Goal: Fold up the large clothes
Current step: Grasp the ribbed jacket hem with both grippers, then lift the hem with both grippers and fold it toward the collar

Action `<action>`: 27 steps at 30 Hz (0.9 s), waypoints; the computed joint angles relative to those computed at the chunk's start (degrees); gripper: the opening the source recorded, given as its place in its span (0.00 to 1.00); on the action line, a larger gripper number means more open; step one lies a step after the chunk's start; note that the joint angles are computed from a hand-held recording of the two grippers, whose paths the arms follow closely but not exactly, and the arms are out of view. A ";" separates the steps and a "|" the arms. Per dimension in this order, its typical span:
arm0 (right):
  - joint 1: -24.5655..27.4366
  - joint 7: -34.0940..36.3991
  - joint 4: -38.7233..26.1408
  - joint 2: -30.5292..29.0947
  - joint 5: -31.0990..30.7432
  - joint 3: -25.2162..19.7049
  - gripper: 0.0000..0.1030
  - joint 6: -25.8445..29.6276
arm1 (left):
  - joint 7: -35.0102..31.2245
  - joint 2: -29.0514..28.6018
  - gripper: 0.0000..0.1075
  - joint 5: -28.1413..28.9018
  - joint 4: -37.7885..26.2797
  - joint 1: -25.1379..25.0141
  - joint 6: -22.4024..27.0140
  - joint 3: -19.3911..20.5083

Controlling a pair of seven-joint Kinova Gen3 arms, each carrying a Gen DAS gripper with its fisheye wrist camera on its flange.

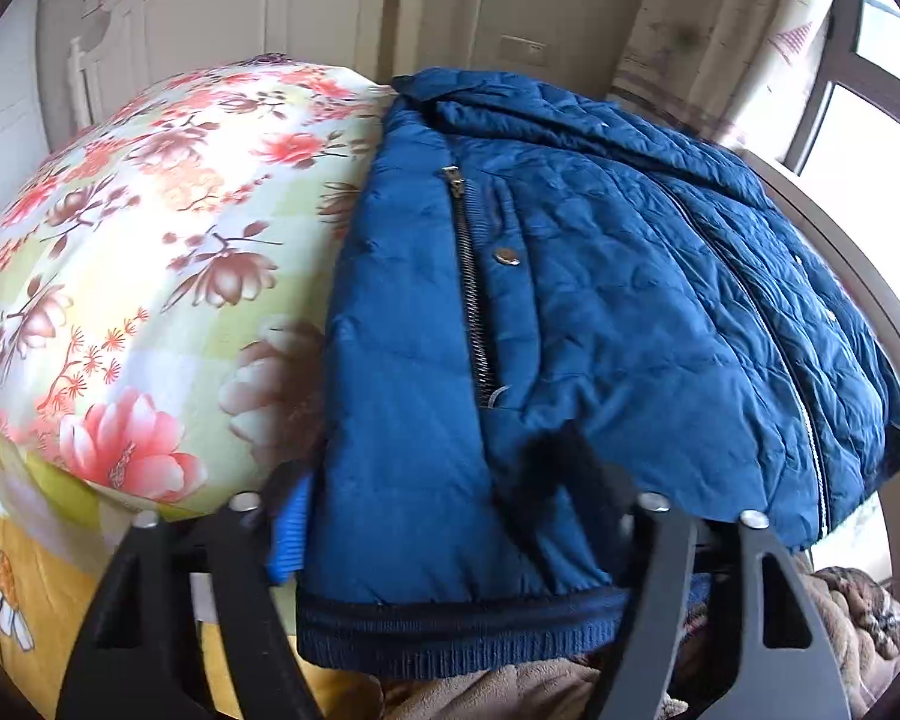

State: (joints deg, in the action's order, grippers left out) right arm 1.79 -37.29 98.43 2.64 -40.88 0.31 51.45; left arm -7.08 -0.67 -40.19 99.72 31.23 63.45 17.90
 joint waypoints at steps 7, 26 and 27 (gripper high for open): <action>0.89 9.66 1.44 2.29 -13.19 6.47 0.16 6.64 | 4.30 -8.61 0.11 0.15 7.71 -0.69 -10.93 -2.03; 13.92 19.40 -5.66 -0.14 -29.07 5.77 0.15 31.38 | 8.46 -34.16 0.05 3.62 8.86 -8.23 -4.14 10.30; 13.63 19.22 -5.21 -0.04 -28.76 5.84 0.15 30.76 | 7.01 -31.68 0.05 5.93 9.11 -5.99 -4.34 8.36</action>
